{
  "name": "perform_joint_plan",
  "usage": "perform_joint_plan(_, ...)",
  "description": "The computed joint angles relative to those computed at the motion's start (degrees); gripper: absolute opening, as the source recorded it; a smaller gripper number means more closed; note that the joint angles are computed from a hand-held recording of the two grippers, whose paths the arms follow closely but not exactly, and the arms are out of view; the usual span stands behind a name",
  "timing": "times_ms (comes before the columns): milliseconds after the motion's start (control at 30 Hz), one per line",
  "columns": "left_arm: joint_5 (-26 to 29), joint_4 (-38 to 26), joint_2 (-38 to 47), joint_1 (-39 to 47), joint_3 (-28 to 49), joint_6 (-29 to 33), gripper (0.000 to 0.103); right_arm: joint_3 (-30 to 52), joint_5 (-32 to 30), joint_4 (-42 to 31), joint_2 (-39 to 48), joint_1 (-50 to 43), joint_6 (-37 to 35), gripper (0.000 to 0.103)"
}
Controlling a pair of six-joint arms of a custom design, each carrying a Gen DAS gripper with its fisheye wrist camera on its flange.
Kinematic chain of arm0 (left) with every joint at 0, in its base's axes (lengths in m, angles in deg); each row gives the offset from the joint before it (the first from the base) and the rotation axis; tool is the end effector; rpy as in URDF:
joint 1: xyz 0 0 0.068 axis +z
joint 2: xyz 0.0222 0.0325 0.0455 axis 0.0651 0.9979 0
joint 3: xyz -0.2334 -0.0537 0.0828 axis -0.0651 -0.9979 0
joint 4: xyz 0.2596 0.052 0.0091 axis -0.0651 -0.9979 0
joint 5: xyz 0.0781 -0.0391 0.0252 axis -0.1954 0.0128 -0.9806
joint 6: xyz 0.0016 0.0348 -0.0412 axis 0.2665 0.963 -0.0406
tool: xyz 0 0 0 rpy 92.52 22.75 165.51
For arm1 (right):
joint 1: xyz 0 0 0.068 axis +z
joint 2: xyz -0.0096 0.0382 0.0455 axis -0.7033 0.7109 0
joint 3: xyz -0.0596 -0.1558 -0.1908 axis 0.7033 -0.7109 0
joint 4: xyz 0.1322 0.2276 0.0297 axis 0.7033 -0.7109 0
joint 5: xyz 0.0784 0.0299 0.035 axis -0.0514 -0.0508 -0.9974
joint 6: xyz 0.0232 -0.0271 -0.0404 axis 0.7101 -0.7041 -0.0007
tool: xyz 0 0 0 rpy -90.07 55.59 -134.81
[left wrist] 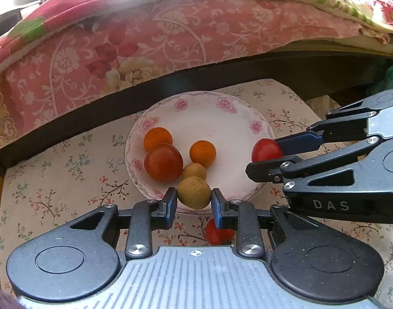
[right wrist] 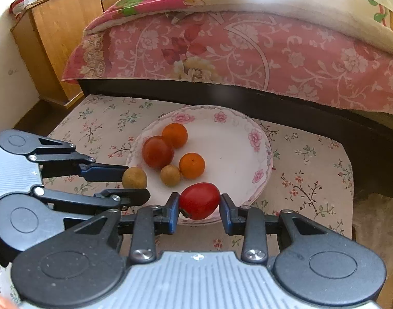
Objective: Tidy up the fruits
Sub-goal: 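Carry the tomato and brown fruit over the white plate with both grippers, then open both grippers to drop the tomato and brown fruit onto the plate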
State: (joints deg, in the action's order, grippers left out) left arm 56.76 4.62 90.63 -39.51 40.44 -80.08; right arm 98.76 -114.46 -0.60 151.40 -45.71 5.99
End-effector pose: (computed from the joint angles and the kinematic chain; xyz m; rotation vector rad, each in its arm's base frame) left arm 0.2525 -0.2199 0.0616 0.2779 2.4504 -0.0196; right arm 0.2974 0.0098 0.0803 -0.6552 2.3881 0.3766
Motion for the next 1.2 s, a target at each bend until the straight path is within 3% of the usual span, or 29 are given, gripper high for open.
perform_joint_plan(600, -0.32, 0.62, 2.89, 1.19, 1.87, -0.47, 0.038, 2.4, 0.01, 1.65, 3.64, 0.13, 0.19, 0.037)
perform_joint_plan(1200, -2.12, 1.31, -0.21, -0.37, -0.03, -1.17, 0.043, -0.16, -1.76, 2.93, -0.44, -1.05, 2.15, 0.038)
